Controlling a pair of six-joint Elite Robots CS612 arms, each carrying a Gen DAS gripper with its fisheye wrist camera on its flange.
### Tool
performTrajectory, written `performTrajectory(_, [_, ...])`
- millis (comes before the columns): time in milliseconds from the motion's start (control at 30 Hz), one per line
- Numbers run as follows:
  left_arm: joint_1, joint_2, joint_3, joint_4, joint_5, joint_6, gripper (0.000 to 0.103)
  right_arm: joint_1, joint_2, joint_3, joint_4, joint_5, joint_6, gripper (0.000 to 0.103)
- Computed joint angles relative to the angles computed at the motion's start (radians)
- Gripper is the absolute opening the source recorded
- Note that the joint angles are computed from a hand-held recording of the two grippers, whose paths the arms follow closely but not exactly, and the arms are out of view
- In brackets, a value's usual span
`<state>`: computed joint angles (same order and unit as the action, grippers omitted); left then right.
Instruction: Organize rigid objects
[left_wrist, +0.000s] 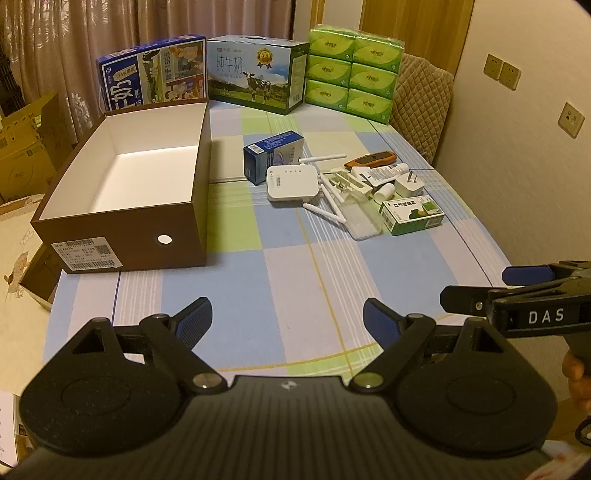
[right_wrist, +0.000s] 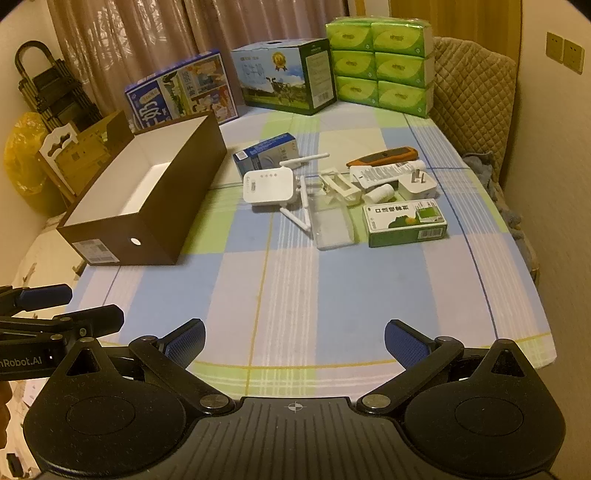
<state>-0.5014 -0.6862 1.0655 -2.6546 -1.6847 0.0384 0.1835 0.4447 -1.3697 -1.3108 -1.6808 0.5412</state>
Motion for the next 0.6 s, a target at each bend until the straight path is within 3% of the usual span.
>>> performTrajectory(600, [0.006,0.010,-0.020,0.004,-0.011,0.010,0.086,0.001,-0.010,0.027,-0.022,-0.005,-0.002,0.101])
